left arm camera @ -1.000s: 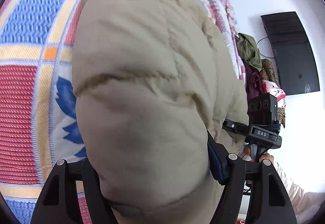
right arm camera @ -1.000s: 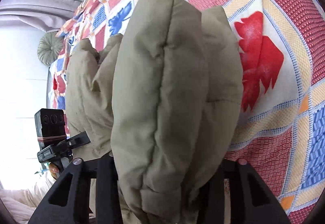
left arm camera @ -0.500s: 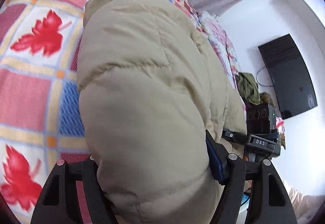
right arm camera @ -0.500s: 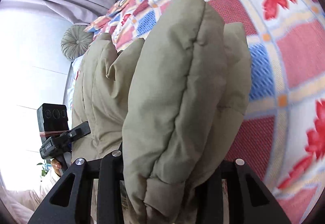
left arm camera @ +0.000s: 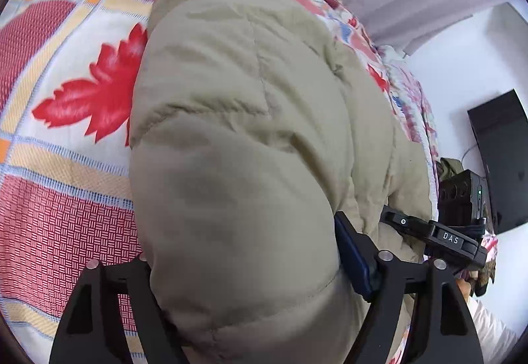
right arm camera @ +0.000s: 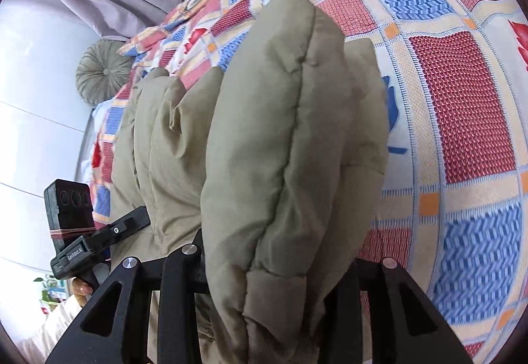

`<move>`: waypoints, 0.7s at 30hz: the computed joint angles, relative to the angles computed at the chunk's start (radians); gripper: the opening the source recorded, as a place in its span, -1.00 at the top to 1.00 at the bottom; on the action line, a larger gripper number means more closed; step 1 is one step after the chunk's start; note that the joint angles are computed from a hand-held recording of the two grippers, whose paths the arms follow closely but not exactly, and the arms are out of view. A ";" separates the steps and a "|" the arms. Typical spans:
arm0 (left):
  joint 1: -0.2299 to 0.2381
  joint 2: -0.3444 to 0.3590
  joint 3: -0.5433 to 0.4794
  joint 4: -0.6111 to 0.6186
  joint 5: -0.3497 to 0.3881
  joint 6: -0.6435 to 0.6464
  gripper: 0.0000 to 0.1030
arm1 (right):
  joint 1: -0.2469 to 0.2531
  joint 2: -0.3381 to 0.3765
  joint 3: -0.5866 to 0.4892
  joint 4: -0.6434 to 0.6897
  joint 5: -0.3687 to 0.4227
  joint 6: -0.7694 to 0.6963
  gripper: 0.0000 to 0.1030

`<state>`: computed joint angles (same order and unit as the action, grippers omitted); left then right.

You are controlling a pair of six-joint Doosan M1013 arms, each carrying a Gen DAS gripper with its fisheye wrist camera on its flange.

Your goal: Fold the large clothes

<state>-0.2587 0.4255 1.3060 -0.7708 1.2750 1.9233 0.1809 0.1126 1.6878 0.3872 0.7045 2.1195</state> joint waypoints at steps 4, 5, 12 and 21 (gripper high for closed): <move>0.004 -0.006 0.035 0.017 -0.046 0.027 -0.76 | 0.006 0.028 -0.005 -0.013 -0.012 0.025 -0.01; -0.004 -0.007 0.036 0.025 -0.055 0.014 -0.78 | 0.009 0.030 0.001 -0.018 -0.020 0.034 -0.03; -0.024 -0.083 0.067 0.186 -0.165 -0.022 -0.79 | 0.013 0.003 0.011 -0.046 0.018 0.131 -0.22; 0.022 -0.170 0.101 0.265 -0.199 0.017 -0.52 | 0.095 -0.118 0.015 -0.409 0.133 0.434 0.06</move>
<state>-0.2371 0.2551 1.4066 -0.5061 1.0763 1.9402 0.2756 -0.0057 1.7028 -0.0216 0.8374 2.5531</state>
